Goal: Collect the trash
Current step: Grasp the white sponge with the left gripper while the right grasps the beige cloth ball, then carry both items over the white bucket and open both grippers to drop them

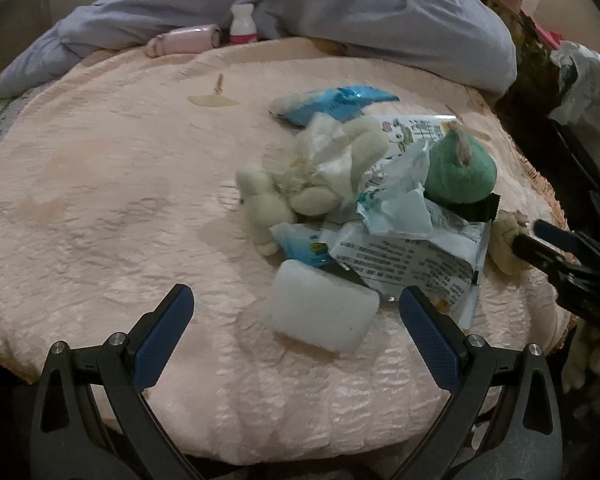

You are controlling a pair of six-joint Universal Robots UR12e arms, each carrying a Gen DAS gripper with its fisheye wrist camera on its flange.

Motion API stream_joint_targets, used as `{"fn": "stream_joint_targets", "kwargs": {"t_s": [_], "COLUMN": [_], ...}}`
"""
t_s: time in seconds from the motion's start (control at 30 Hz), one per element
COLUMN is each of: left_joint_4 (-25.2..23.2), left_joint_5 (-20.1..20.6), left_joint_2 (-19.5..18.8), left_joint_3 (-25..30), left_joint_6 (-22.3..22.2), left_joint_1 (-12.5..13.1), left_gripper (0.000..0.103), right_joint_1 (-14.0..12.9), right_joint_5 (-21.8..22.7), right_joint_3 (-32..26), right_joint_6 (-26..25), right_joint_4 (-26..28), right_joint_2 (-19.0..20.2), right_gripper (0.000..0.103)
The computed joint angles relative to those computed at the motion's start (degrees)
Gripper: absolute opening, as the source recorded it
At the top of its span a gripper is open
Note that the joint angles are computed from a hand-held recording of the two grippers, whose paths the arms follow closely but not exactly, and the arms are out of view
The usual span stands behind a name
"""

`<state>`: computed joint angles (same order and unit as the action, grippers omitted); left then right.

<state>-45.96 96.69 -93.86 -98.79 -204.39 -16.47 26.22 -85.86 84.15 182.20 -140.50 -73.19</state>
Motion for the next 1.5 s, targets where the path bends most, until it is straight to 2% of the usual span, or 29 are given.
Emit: {"fn": "stream_joint_targets", "kwargs": {"t_s": [0.03, 0.07, 0.1, 0.13, 0.17, 0.2, 0.3, 0.37, 0.6, 0.7, 0.8, 0.9, 1.1, 1.3, 1.5], "left_joint_4": [-0.07, -0.31, -0.76, -1.52, -2.78, -3.08, -2.21, -2.58, -2.31, -1.48, -0.96, -0.91, -1.8, -5.12, -10.2], "left_joint_5": [-0.57, -1.57, -2.65, -3.8, -6.47, -7.94, -8.16, -10.15, -10.13, -9.84, -11.76, -13.33, -19.17, -26.89, -32.09], "left_joint_2": [-0.31, -0.62, -0.87, -1.08, -1.31, -1.33, -0.64, 0.16, 1.88, 1.19, -0.31, -3.09, -10.38, -18.68, -27.4], "left_joint_3": [0.06, 0.14, 0.27, 0.44, 0.64, 0.55, 0.06, 0.09, 2.21, 4.45, 6.94, 10.41, 19.42, 29.81, 41.35], "left_joint_6": [0.21, 0.38, 0.51, 0.61, 0.65, 0.4, 0.77, 1.15, 3.63, 5.57, 6.97, 8.31, 10.74, 11.77, 10.84], "left_joint_1": [0.12, 0.39, 0.67, 0.98, 1.67, 2.08, 2.24, 2.76, 1.78, 0.48, -0.64, -2.11, -5.22, -8.03, -10.04], "left_gripper": [0.102, 0.093, 0.077, 0.068, 0.055, 0.055, 0.047, 0.046, 0.045, 0.045, 0.045, 0.045, 0.046, 0.049, 0.052], "right_joint_1": [-0.09, -0.3, -0.47, -0.62, -0.68, -0.69, -1.02, -1.22, -2.81, -3.69, -4.85, -5.88, -9.18, -13.88, -18.51], "right_joint_5": [0.69, 1.9, 2.64, 3.54, 3.75, 3.75, 5.15, 5.02, 4.57, 3.72, 2.93, 1.74, -1.75, -3.96, -4.48], "right_joint_3": [-0.45, -0.99, -1.22, -1.56, -1.83, -2.01, -1.43, -0.68, 1.63, 2.79, 4.15, 5.4, 8.76, 12.09, 14.06], "right_joint_6": [0.37, 0.92, 1.15, 1.48, 1.61, 1.74, 2.31, 2.69, 4.48, 5.47, 6.82, 7.92, 11.04, 16.39, 20.45], "right_joint_4": [0.6, 1.42, 1.82, 2.51, 3.07, 3.51, 3.03, 1.61, -1.32, -2.05, -2.6, -2.71, -3.55, -2.26, -0.46], "right_joint_2": [0.46, 1.05, 1.35, 1.71, 2.03, 2.31, 2.14, 1.45, -1.7, -3.05, -4.37, -5.56, -8.81, -11.84, -13.16], "right_gripper": [0.068, 0.061, 0.051, 0.045, 0.037, 0.033, 0.028, 0.027, 0.027, 0.027, 0.027, 0.027, 0.027, 0.027, 0.027]}}
